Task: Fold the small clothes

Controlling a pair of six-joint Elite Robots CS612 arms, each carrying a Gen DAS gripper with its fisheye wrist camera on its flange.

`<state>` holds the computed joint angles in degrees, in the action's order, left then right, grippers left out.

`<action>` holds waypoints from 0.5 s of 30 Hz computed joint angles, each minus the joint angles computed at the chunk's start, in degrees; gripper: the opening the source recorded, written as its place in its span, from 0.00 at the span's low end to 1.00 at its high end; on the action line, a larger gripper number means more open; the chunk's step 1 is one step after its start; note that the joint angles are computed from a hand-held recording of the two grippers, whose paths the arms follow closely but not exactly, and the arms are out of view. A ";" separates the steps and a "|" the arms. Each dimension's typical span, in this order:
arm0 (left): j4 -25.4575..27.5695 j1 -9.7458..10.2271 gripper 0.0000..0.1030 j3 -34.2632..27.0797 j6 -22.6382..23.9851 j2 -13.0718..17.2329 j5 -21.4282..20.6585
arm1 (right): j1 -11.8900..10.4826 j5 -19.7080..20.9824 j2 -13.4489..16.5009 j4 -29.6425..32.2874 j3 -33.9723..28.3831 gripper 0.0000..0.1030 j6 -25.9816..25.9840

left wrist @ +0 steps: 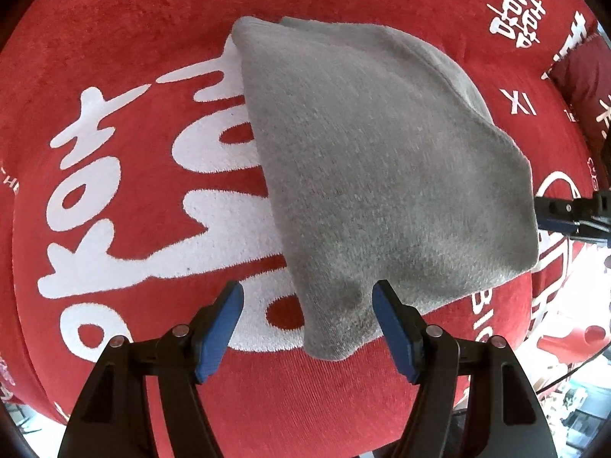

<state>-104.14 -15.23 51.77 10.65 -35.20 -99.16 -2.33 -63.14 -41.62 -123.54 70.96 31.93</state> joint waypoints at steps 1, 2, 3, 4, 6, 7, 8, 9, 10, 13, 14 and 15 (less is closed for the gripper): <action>0.12 -0.02 0.69 -0.17 -0.08 0.03 0.14 | -0.07 0.06 -0.11 -0.01 0.19 0.50 0.01; 0.27 -0.03 0.69 -0.32 -0.10 0.08 0.23 | -0.10 0.22 -0.13 0.09 0.22 0.50 0.06; 0.44 -0.06 0.69 -0.47 -0.13 0.11 0.32 | -0.08 0.34 -0.06 0.24 0.11 0.50 0.03; 0.53 -0.12 0.69 -0.56 -0.16 0.12 0.40 | -0.08 0.46 0.04 0.37 -0.02 0.50 -0.14; 0.74 -0.28 0.69 -0.85 -0.19 0.23 0.54 | -0.09 0.72 0.12 0.60 -0.20 0.50 -0.52; 0.92 -0.34 0.69 -1.00 -0.22 0.28 0.57 | -0.10 0.82 0.18 0.73 -0.32 0.50 -0.75; 1.07 -0.48 0.69 -1.19 -0.30 0.40 0.55 | -0.12 0.90 0.21 0.69 -0.37 0.50 -0.92; 1.25 -0.51 0.69 -1.37 -0.29 0.47 0.51 | -0.12 1.00 0.32 0.74 -0.56 0.50 -1.09; 1.43 -0.56 0.69 -1.54 -0.27 0.53 0.46 | -0.14 1.05 0.39 0.72 -0.64 0.50 -1.20; 2.02 -0.71 0.69 -2.07 -0.29 0.80 0.48 | -0.18 1.25 0.57 0.81 -0.91 0.50 -1.24; 2.47 -0.73 0.69 -2.42 -0.36 0.96 0.51 | -0.21 1.33 0.63 0.80 -0.95 0.50 -1.28; 3.08 -0.76 0.69 -2.84 -0.56 1.16 0.70 | -0.22 1.37 0.68 0.84 -1.03 0.50 -1.30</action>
<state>-101.07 -15.99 48.93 10.08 -34.04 -98.46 -2.55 -61.77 -40.94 -122.70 69.93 30.63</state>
